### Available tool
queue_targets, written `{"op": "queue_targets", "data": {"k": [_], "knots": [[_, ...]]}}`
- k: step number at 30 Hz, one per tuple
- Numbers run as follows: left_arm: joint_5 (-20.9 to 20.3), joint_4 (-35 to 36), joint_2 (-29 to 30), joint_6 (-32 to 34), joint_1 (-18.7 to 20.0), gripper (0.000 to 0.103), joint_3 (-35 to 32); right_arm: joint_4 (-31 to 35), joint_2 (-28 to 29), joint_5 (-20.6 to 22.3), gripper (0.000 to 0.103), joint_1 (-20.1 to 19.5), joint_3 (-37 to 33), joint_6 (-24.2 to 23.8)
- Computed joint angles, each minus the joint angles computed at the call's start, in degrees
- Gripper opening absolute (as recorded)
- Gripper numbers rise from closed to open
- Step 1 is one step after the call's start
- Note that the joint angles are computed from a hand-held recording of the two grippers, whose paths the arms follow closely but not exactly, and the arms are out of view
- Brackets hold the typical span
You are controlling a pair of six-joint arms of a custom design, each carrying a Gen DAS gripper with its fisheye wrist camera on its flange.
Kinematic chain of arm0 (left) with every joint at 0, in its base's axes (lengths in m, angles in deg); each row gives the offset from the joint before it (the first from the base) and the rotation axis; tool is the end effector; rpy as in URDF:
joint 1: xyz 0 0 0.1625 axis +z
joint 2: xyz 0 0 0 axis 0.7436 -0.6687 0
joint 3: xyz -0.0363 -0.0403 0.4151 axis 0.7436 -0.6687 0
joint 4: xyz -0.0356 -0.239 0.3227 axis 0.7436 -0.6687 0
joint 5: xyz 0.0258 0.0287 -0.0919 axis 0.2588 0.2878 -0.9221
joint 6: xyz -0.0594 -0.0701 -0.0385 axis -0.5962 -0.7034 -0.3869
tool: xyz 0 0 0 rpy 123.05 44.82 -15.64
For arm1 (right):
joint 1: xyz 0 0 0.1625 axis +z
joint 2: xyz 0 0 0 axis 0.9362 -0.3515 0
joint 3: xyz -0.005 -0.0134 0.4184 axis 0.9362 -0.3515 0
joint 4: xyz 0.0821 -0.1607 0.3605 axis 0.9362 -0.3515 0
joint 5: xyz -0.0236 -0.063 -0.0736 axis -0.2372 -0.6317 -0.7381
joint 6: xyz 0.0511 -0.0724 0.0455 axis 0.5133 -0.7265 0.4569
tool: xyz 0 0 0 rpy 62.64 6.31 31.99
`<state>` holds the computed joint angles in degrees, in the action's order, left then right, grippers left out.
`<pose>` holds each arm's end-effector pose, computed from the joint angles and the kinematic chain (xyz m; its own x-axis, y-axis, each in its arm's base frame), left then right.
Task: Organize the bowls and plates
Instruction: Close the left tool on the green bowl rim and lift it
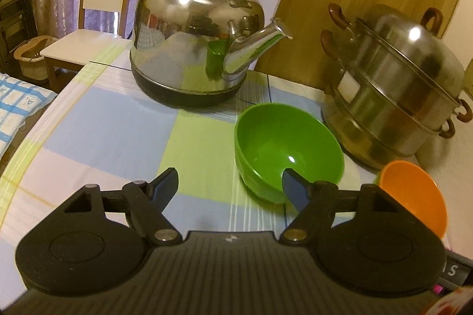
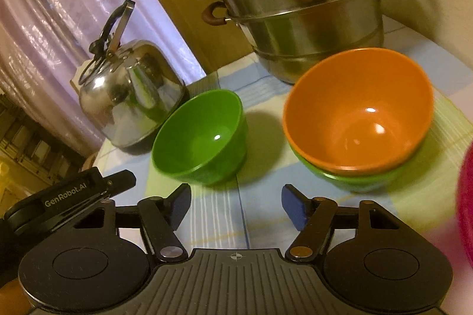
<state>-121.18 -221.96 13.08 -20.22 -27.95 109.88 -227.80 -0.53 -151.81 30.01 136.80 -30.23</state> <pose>-0.2935 -0.3385 0.1339 -0.8603 -0.1245 -0.4944 0.3033 0.6544 -0.6926 0.1500 -0.2882 0.2380 -0.9604 0.0283 0.2773 -0.1751 0.7130 -0.6790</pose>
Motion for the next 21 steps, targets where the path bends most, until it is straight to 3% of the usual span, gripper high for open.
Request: {"op": "queue_targets", "data": {"k": [5, 14, 18, 21], "knots": [[0.48, -7.94, 2.00, 5.69, 3.26, 0.066, 0.18, -4.13, 6.32, 0.31, 0.050, -0.78, -2.13, 1.46], [-1.46, -18.07, 5.55, 14.11, 6.92, 0.054, -0.40, -11.91, 15.92, 0.44, 0.049, -2.16, -5.63, 4.44], [-1.32, -20.30, 6.51, 15.65, 8.20, 0.048, -0.84, -11.90, 17.72, 0.29, 0.048, -2.72, -7.31, 4.97], [-1.50, -22.62, 7.13, 17.08, 9.03, 0.045, -1.01, -11.10, 18.22, 0.46, 0.041, -3.26, -8.19, 5.21]]}}
